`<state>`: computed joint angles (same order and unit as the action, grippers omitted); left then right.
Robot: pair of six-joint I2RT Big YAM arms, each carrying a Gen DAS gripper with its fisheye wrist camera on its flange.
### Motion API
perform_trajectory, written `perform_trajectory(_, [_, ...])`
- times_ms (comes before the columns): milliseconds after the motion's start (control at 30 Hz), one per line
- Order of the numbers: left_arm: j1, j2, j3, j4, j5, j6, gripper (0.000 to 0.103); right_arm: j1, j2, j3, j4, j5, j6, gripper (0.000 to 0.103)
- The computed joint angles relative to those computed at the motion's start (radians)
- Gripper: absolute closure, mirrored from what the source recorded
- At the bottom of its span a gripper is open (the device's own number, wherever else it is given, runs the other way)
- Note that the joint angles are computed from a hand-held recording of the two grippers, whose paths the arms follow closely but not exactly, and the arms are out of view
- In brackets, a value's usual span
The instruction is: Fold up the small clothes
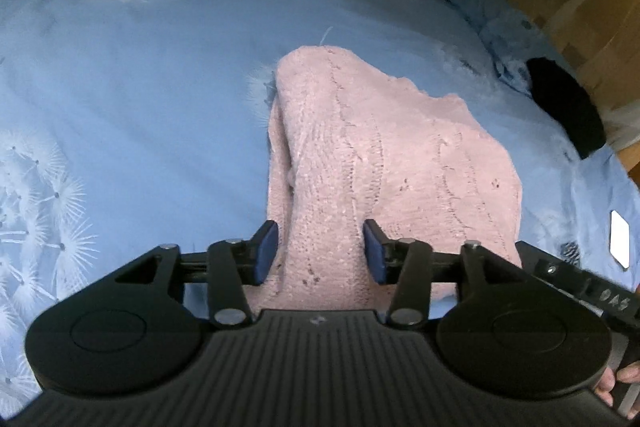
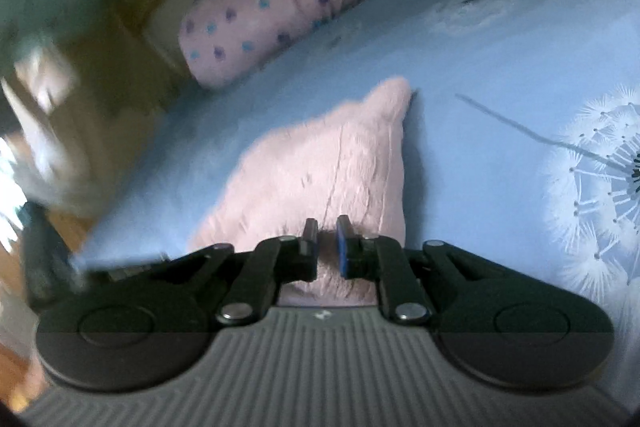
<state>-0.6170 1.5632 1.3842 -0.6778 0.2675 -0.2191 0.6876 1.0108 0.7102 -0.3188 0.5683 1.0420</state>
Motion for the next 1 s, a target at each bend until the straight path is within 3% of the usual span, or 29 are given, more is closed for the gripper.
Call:
perform_trajectory(33, [0.000,-0.004,-0.005,0.001,-0.004,0.000,0.047,0.004,0.022,0.015,-0.027,0.005,-0.019,0.096])
perform_trajectory(200, [-0.021,-0.057,-0.041,0.011,-0.063,0.004,0.046,0.059,0.067,0.068,-0.163,0.113,-0.108,0.095])
perform_trajectory(367, [-0.066,-0.134,-0.077,-0.023,-0.152,0.017,0.044,0.108,0.057,0.084,-0.224,0.191,-0.066,0.088])
perform_trajectory(467, [-0.095,-0.172,-0.103,-0.026,-0.206,-0.001,0.035,0.147,0.036,0.080,-0.229,0.221,-0.028,0.086])
perform_trajectory(500, [-0.103,-0.185,-0.114,-0.022,-0.221,-0.005,0.032,0.169,0.028,0.079,-0.240,0.237,-0.014,0.075])
perform_trajectory(533, [-0.113,-0.197,-0.127,-0.014,-0.238,-0.012,0.031,0.178,0.028,0.081,-0.237,0.246,-0.017,0.057])
perform_trajectory(600, [-0.128,-0.216,-0.151,0.001,-0.254,-0.020,0.031,0.205,0.023,0.083,-0.243,0.283,-0.018,0.045])
perform_trajectory(733, [-0.153,-0.221,-0.170,0.004,-0.271,-0.056,0.029,0.236,0.037,0.111,-0.298,0.330,-0.039,0.045])
perform_trajectory(800, [-0.176,-0.214,-0.170,-0.007,-0.304,-0.050,0.022,0.247,0.042,0.115,-0.316,0.336,-0.034,0.042])
perform_trajectory(900, [-0.208,-0.205,-0.173,-0.027,-0.372,-0.025,0.019,0.259,0.058,0.123,-0.362,0.347,0.013,0.034])
perform_trajectory(1000, [-0.226,-0.202,-0.184,-0.019,-0.408,-0.026,0.015,0.265,0.080,0.134,-0.410,0.351,0.054,0.034])
